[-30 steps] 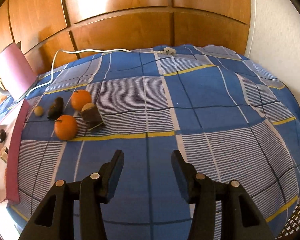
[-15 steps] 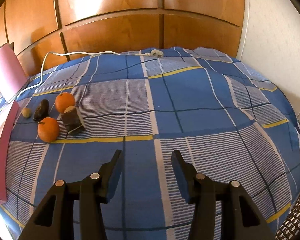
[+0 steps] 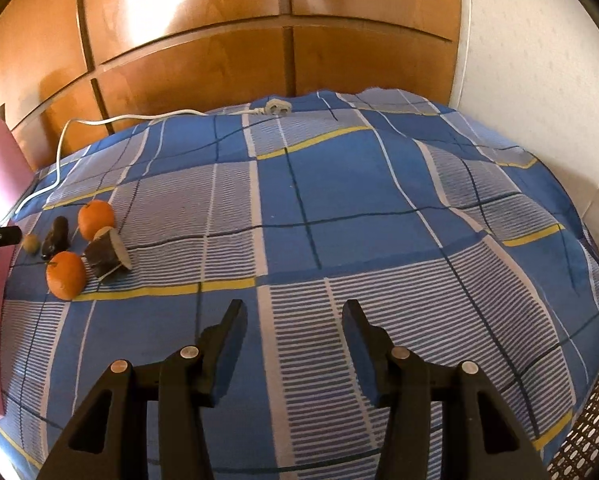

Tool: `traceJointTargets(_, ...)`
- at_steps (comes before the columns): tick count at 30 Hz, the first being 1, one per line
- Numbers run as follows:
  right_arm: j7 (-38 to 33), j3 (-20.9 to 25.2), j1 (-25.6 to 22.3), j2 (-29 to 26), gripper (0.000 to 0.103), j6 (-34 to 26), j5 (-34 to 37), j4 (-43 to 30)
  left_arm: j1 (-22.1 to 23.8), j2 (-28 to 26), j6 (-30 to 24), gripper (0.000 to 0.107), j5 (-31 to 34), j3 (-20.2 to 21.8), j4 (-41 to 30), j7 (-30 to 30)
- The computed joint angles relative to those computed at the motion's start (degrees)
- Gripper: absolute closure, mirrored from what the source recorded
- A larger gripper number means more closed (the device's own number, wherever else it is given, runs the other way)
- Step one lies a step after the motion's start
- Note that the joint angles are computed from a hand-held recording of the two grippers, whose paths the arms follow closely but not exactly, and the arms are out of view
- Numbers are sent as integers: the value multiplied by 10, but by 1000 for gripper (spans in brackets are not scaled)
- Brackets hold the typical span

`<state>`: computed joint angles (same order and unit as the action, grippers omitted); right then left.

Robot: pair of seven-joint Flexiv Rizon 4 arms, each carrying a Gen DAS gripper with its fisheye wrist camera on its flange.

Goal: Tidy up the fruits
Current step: 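Reach the left tool to the tan round fruit and grasp it, then lower the tan fruit into the tray with the left tool and release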

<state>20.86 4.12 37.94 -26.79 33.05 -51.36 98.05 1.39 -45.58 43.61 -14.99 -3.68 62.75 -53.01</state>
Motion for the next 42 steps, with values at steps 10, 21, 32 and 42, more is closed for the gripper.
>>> traceJointTargets(10,3,-1,-4,-1,53,13,-2,6,-1,-28,-21,79,2,-4,-32,-23)
traceJointTargets(21,7,-3,-2,-2,53,9,-9,8,66,99,69,79,-156,-60,158,48)
traceJointTargets(32,3,-2,-1,-4,52,4,-9,4,110,120,86,79,-223,-16,190,-18)
traceJointTargets(42,-5,-2,3,-7,52,-8,-8,-1,117,109,116,79,-194,-14,206,-25)
